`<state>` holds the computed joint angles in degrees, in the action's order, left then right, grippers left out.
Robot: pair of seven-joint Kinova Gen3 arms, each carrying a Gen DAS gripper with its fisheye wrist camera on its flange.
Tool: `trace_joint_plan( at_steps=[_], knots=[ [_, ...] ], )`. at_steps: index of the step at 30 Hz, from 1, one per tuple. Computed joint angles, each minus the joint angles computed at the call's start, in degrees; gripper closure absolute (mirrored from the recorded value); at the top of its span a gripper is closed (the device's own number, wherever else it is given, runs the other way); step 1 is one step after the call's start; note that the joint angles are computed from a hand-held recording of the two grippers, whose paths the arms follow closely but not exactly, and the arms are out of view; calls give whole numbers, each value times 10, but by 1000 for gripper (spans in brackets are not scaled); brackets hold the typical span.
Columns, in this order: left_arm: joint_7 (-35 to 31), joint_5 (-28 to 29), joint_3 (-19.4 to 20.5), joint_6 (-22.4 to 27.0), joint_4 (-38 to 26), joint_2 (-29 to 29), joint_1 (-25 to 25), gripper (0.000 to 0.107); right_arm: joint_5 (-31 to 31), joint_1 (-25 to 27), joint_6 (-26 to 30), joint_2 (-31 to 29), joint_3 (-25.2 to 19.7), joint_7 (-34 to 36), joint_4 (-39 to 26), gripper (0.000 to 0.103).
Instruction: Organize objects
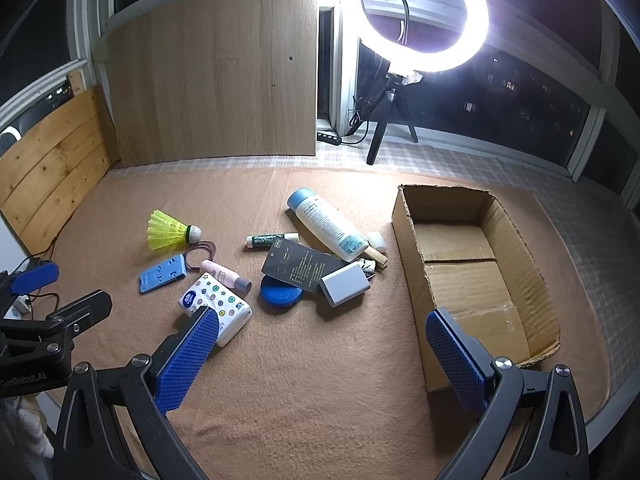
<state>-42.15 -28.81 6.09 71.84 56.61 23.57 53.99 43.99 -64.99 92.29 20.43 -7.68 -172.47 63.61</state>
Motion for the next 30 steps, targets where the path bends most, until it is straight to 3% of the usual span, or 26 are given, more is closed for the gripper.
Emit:
trace_joint_plan(
  at_steps=[20, 30],
  knots=[
    [-51, 54, 0, -35, 5, 26, -46, 10, -49, 38, -62, 1, 2, 11, 17, 2],
    [-101, 130, 7, -62, 1, 52, -94, 23, -120, 89, -143, -10, -7, 9, 58, 21]
  ],
)
